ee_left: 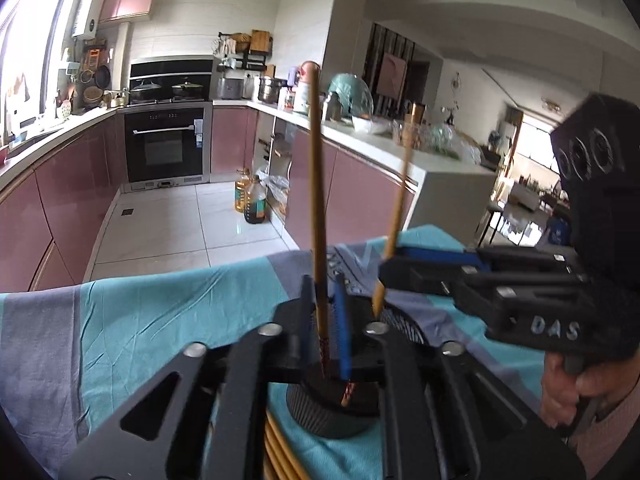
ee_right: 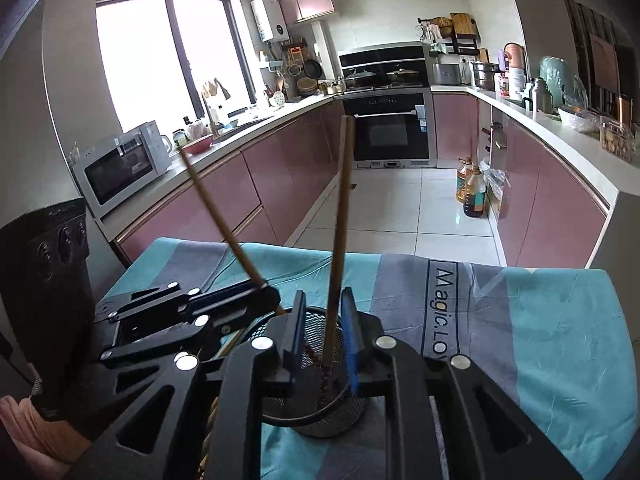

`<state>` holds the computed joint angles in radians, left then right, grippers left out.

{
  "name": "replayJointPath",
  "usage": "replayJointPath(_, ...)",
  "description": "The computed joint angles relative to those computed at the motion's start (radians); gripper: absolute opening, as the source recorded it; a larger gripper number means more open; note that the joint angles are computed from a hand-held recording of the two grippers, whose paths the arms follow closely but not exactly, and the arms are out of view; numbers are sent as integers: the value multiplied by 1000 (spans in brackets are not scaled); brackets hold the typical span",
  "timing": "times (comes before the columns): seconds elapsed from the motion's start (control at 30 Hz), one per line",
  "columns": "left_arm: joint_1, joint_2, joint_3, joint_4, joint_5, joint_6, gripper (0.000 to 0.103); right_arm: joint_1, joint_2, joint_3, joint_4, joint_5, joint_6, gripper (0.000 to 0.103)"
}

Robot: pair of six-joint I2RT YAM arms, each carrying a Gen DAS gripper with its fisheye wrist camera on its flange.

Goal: Organize utensils
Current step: 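Lower the chopsticks into the mesh cup and open both grippers, then withdraw both grippers from the mesh cup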

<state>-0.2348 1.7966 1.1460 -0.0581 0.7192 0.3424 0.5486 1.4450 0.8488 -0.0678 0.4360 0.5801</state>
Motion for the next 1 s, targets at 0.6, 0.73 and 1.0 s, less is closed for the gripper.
replayJointPath(0.6,268,-63,-23,-167,171,187,55,144,1,-13,-3,132,0,42)
replayJointPath(0.73,321,-61,-10,-222,226,239,55,170,55,13,7,118,-32,42)
replayJointPath(1.0,353,-88,-29,-277,278,288,55,180,190,129,-15,101,-119,32)
